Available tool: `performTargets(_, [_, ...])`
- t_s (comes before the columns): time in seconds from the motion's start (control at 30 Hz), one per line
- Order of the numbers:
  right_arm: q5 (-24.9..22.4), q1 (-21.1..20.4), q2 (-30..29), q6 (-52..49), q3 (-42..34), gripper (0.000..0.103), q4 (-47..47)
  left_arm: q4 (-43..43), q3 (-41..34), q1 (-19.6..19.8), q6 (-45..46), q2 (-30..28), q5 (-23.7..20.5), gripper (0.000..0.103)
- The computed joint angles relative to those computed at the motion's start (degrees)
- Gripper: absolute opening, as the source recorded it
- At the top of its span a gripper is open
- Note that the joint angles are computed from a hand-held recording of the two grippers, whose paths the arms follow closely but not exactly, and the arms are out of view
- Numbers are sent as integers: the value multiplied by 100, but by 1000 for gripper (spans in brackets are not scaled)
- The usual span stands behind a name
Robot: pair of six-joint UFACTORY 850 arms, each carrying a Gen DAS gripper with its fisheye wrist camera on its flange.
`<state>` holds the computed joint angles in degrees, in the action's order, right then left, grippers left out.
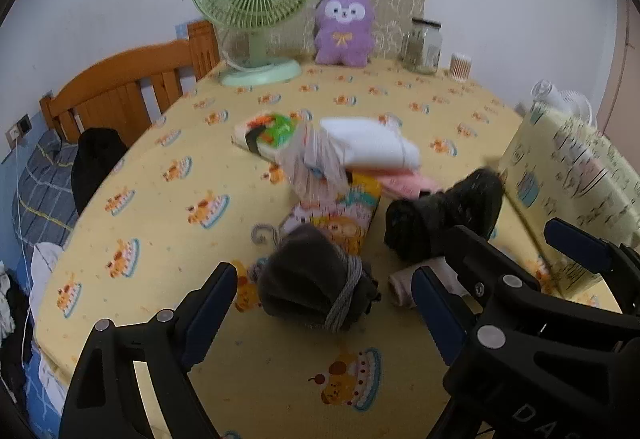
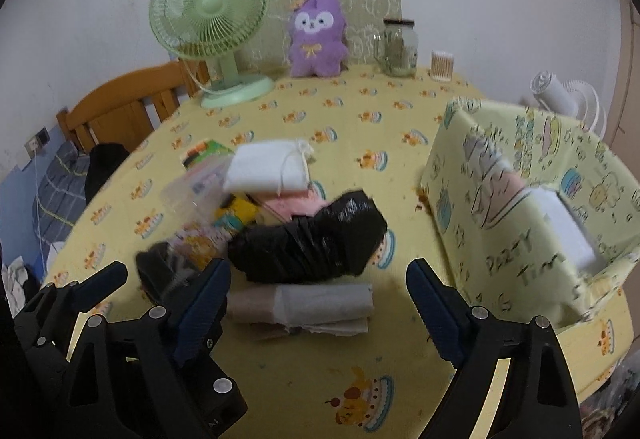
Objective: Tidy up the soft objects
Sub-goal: 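Grasp the grey knit beanie with the left tool while the right tool grasps the rolled white towel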
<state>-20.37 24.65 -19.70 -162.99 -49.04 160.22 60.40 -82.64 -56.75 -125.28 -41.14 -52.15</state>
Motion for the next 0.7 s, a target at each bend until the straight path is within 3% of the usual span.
performTargets(0.33, [356,51,-380,277,-299,91,-355,-219,-67,100,199,-156,204,77])
performTargets(0.5, [383,7,-486,929,-402,91,-880,-144,-80,80,211,-177,143,71])
performTargets(0.57, [416,-41,-538,1632,-464,90,-1501,-142,-137,65,326,-210,90,67])
performTargets(0.7, [590,-44,-522,1633,-486,74,-1450,-173,-129,74,367,-193,113,65])
